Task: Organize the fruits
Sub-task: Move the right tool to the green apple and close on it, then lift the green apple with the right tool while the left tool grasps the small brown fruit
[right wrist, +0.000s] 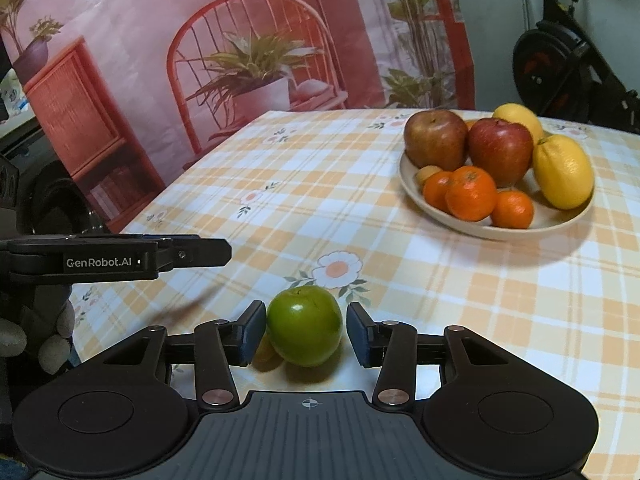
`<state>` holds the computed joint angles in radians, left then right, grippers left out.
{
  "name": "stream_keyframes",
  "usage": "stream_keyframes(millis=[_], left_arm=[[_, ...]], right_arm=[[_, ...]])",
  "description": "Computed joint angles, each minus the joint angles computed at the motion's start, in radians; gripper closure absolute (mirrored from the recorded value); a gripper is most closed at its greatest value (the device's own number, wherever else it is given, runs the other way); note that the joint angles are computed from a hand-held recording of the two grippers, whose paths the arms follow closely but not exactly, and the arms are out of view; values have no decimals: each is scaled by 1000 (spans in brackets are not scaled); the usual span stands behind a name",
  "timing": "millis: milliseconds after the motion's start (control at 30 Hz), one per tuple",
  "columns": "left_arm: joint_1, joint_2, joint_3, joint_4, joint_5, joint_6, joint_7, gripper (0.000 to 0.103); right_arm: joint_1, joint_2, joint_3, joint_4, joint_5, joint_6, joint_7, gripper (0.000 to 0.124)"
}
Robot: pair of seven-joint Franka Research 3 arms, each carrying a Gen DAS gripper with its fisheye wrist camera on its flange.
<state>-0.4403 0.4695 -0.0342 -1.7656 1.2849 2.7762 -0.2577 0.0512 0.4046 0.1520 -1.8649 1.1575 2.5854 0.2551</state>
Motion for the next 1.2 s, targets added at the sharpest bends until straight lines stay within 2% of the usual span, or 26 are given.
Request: stream_keyframes(millis=[300, 833, 1000, 1200], left_arm=[[0, -1, -4, -5, -2, 4, 3, 58], [2, -21, -7, -29, -16, -19, -14, 58], [7, -21, -12, -30, -18, -12, -16, 58], [9, -5, -15, -16, -24, 32, 16, 53]], right_arm=[[-3, 26, 1, 27, -26, -42, 44, 82], [0, 96, 28, 122, -84, -57, 70, 81], [-17, 92, 38, 111, -53, -58, 46, 82], [-32, 61, 37, 59, 39, 3, -11, 82]])
